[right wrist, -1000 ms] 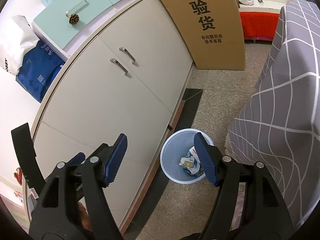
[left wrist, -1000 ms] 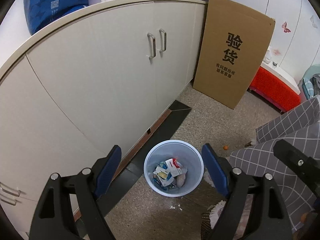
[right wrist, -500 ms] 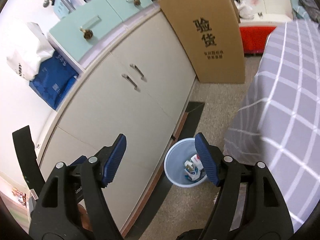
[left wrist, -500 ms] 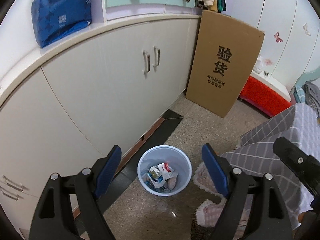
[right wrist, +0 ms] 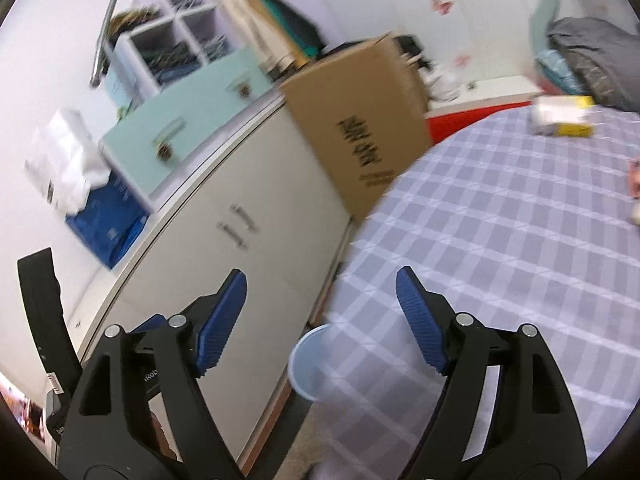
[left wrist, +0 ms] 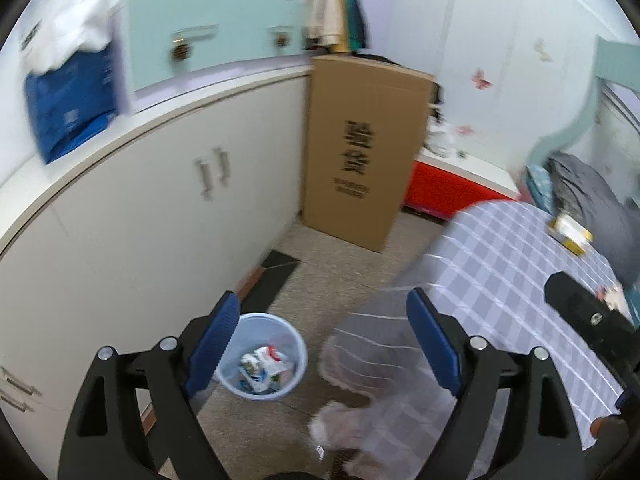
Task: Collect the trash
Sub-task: 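Move both empty tools back over the table, then grasp the crumpled newspaper bundle with the right tool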
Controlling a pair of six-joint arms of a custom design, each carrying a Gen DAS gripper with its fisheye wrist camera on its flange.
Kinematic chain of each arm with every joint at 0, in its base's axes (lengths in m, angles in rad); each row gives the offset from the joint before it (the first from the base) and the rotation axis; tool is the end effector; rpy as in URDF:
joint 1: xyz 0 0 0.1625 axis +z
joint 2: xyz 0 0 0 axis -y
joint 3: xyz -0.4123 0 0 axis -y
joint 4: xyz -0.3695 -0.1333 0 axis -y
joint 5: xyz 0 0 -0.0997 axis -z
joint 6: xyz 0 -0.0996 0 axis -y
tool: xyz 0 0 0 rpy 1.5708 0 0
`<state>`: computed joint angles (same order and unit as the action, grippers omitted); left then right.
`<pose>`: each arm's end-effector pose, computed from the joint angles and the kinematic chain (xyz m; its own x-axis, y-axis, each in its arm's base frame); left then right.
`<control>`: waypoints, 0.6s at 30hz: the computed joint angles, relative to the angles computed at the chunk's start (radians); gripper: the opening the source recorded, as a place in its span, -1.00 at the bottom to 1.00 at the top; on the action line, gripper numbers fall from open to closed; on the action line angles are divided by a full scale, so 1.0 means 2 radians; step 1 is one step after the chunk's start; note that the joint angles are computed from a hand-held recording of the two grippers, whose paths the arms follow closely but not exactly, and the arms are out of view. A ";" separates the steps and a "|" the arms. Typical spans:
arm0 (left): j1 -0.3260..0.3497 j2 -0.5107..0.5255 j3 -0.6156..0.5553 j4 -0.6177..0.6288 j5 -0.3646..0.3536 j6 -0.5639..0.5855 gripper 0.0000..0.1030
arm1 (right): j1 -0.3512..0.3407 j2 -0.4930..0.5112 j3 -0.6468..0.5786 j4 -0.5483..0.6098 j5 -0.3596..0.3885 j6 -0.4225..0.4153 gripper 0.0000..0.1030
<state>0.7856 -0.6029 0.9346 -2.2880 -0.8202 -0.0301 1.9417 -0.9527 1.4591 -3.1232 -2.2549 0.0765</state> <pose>-0.4294 -0.7142 0.2460 -0.7179 0.3157 -0.6204 0.6338 0.6651 -0.3949 0.3116 -0.6071 0.3669 -0.9317 0.2639 0.2496 -0.1107 0.4481 -0.8871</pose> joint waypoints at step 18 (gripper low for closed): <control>-0.088 0.099 -0.028 0.070 -0.084 0.025 0.63 | -0.085 -0.235 0.186 0.069 -0.164 -0.068 0.59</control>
<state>0.6104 -0.4042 0.8787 -2.1484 -0.9888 0.0193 1.7720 -1.4230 1.8316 -2.9842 -2.5831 -0.0596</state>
